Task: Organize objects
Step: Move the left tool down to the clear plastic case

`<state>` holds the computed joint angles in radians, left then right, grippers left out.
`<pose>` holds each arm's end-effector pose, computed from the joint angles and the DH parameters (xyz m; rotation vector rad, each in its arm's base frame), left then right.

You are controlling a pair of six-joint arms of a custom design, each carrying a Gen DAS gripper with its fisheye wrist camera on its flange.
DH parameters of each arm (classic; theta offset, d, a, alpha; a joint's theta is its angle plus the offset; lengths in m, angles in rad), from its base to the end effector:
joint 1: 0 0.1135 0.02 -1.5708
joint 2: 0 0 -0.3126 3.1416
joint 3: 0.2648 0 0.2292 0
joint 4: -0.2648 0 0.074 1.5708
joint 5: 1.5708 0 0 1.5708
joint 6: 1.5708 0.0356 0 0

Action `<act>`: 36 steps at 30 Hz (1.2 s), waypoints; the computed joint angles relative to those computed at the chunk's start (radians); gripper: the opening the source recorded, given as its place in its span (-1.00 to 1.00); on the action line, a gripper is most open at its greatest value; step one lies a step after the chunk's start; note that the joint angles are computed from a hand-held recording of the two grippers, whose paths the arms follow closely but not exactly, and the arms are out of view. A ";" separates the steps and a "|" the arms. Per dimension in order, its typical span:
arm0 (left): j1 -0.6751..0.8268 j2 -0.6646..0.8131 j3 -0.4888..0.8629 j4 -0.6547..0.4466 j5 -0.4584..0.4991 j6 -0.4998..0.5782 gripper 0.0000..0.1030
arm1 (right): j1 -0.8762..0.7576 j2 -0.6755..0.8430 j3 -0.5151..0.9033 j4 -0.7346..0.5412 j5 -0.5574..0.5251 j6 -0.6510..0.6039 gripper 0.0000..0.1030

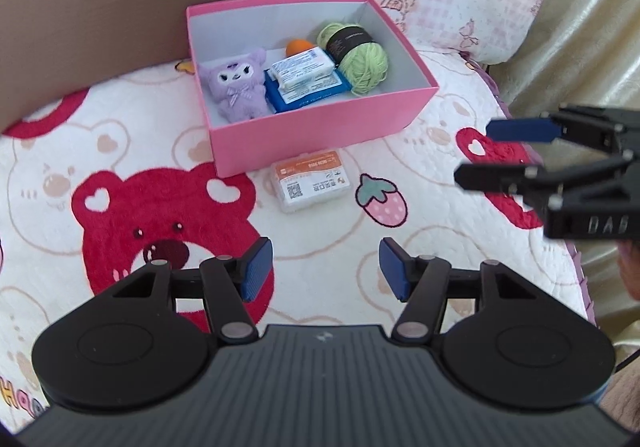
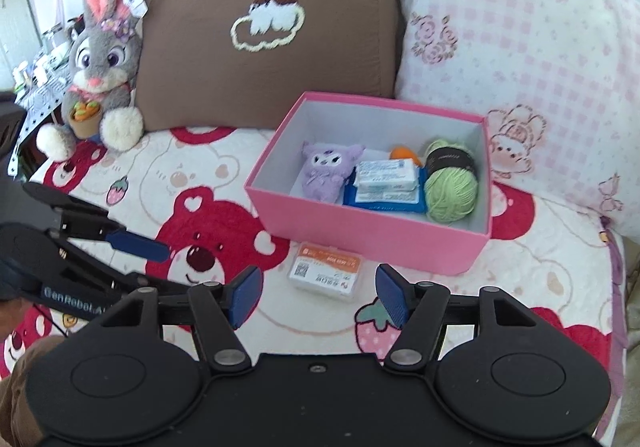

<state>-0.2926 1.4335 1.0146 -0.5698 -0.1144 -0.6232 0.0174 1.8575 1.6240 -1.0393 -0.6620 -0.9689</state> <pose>0.2538 -0.0722 0.2966 -0.4650 2.5206 -0.2077 0.3670 0.0283 0.3229 -1.3063 2.1563 0.5960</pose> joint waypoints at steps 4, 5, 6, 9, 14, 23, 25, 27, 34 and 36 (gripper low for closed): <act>0.027 0.000 -0.050 0.049 0.002 -0.013 0.14 | 0.017 0.010 -0.052 0.022 -0.002 -0.049 0.39; 0.038 0.002 -0.061 0.064 0.009 -0.011 0.14 | 0.020 0.014 -0.065 0.028 -0.005 -0.059 0.40; 0.048 0.004 -0.070 0.076 0.014 -0.012 0.15 | 0.024 0.016 -0.081 0.037 -0.008 -0.071 0.42; 0.073 0.014 -0.094 0.114 0.031 -0.001 0.16 | 0.037 0.008 -0.148 0.103 -0.016 -0.122 0.45; 0.136 0.037 -0.141 0.209 0.115 0.003 0.21 | 0.046 0.024 -0.214 0.224 -0.056 -0.150 0.62; 0.173 0.163 -0.187 0.324 0.134 0.016 0.39 | 0.097 0.083 -0.252 0.361 -0.010 -0.050 0.66; 0.187 0.183 -0.208 0.378 0.145 0.004 0.39 | 0.107 0.100 -0.257 0.378 -0.006 -0.040 0.67; 0.197 0.200 -0.231 0.446 0.152 -0.004 0.39 | 0.118 0.117 -0.278 0.429 0.011 -0.020 0.67; 0.229 0.298 -0.237 0.591 0.148 0.026 0.39 | 0.159 0.165 -0.352 0.638 0.094 0.055 0.67; 0.248 0.326 -0.237 0.624 0.172 0.030 0.39 | 0.164 0.194 -0.340 0.659 0.086 0.102 0.67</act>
